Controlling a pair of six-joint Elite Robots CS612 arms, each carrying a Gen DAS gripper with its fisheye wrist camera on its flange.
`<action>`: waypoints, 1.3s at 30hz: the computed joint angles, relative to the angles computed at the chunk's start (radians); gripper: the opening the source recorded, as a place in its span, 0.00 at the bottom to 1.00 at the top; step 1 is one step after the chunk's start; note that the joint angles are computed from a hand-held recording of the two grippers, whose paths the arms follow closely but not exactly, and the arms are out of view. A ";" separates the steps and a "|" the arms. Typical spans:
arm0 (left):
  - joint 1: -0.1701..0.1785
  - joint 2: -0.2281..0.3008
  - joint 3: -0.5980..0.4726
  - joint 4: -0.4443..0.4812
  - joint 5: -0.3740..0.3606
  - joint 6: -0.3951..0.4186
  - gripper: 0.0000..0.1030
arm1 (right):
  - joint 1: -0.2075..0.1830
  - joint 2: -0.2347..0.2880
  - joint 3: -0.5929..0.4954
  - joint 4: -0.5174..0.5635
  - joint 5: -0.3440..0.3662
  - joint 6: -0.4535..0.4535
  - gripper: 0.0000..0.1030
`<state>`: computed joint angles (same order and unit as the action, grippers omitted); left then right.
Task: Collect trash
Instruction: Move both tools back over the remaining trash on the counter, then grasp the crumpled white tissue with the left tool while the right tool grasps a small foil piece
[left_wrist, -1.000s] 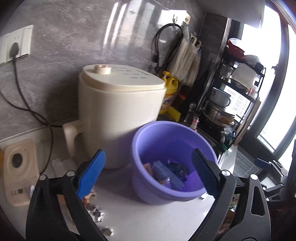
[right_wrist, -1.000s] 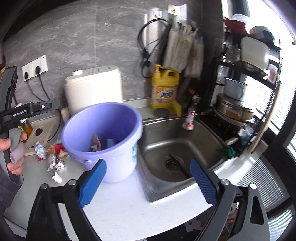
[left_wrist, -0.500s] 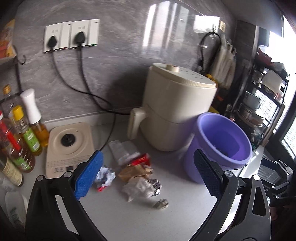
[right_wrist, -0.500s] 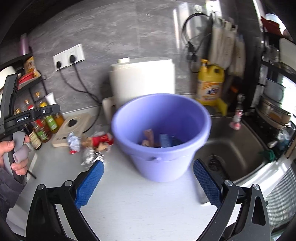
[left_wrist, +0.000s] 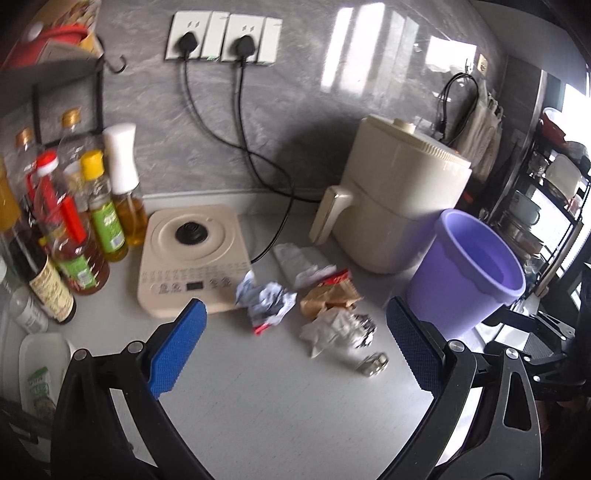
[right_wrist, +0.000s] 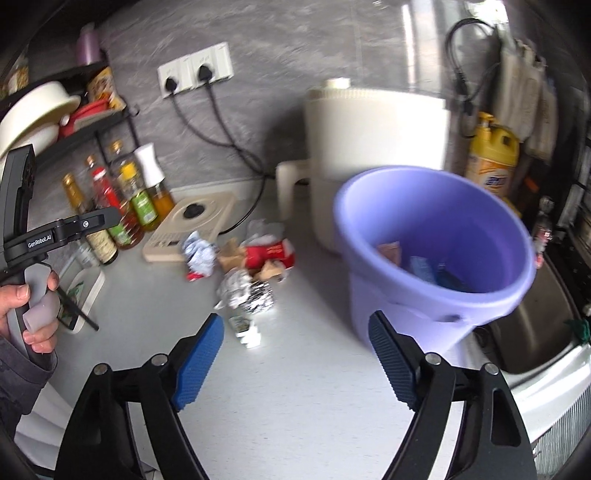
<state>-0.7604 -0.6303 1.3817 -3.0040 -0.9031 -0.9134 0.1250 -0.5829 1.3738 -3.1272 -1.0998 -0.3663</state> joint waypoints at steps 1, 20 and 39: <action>0.002 -0.001 0.010 -0.003 -0.006 -0.012 0.94 | 0.006 0.003 -0.005 0.014 -0.002 -0.011 0.73; 0.067 0.083 -0.054 -0.020 -0.179 0.045 0.77 | 0.083 0.105 -0.160 0.225 -0.086 -0.035 0.53; 0.115 0.174 -0.192 0.043 -0.282 0.145 0.75 | 0.095 0.157 -0.252 0.291 -0.155 0.014 0.23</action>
<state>-0.6456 -0.4564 1.1897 -2.9606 -1.1853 -0.7688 0.2205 -0.4260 1.1220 -2.8359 -1.2545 -0.3527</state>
